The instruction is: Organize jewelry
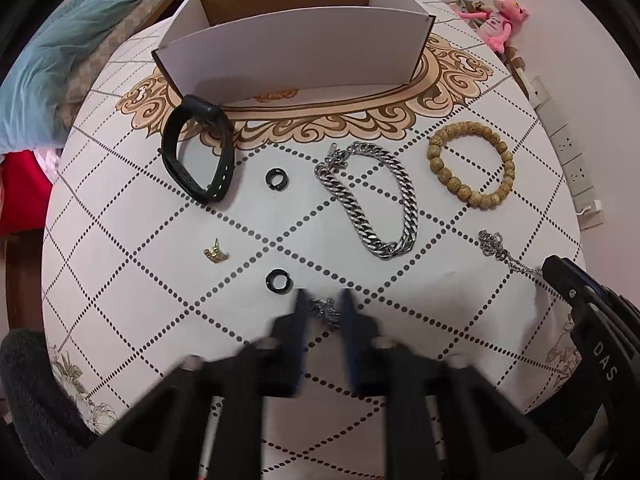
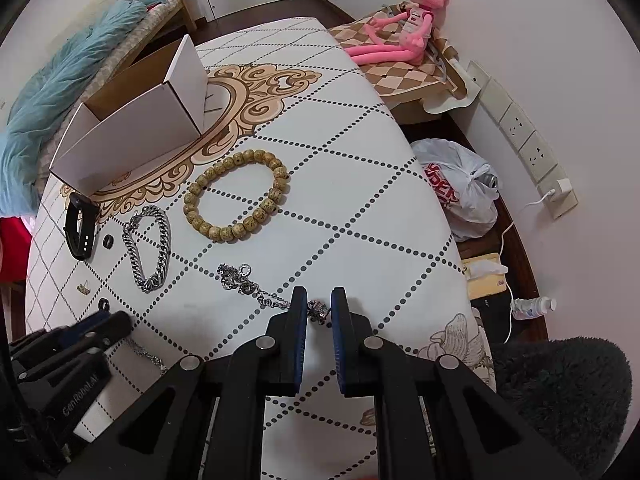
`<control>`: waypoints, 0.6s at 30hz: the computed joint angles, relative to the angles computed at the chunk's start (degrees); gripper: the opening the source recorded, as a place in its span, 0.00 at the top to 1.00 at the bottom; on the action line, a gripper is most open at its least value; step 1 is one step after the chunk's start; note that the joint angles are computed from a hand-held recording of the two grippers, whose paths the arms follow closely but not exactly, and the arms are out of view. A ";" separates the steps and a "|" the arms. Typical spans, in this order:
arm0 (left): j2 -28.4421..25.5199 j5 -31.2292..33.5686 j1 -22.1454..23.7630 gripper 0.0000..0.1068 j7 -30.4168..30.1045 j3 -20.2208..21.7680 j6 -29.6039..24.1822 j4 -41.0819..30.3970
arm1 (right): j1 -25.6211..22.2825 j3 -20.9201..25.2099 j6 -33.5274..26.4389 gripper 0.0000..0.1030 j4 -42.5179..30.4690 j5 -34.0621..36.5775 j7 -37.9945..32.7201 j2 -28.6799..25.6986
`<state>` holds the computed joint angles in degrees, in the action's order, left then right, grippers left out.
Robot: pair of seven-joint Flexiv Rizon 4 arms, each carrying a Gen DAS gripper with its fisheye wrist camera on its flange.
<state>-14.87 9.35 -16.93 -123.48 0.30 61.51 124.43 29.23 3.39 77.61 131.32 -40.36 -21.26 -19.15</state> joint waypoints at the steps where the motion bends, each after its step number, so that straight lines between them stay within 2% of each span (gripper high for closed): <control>1: 0.04 -0.99 0.46 0.92 0.72 -0.34 0.87 0.53 | 0.04 -0.10 0.13 0.88 0.00 -0.10 0.11 0.04; 4: 0.70 -4.68 2.05 0.94 3.94 -1.27 2.95 2.47 | 0.11 -0.34 0.77 0.88 0.07 -0.58 0.37 0.31; 5: 1.21 -5.73 2.44 1.00 4.96 -1.44 3.76 3.22 | 0.21 -0.55 1.07 0.88 0.13 -0.96 0.55 0.54; 9: 3.89 -9.03 3.48 1.00 8.42 -1.82 6.31 5.81 | -0.26 -0.27 2.58 0.88 0.14 -1.04 0.20 1.53; 14: 8.33 -17.38 5.29 1.00 15.52 -3.07 9.41 10.24 | -1.13 1.23 3.86 0.88 -0.76 1.17 -2.44 2.90; 18: 11.28 -20.70 5.91 1.00 18.25 -2.50 9.65 11.50 | -1.15 1.62 4.84 0.88 -1.51 1.85 -3.91 4.18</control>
<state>-3.59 -11.35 -11.01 -105.23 -2.19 71.16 135.93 28.08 5.02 82.45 129.82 -38.51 -25.17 -14.97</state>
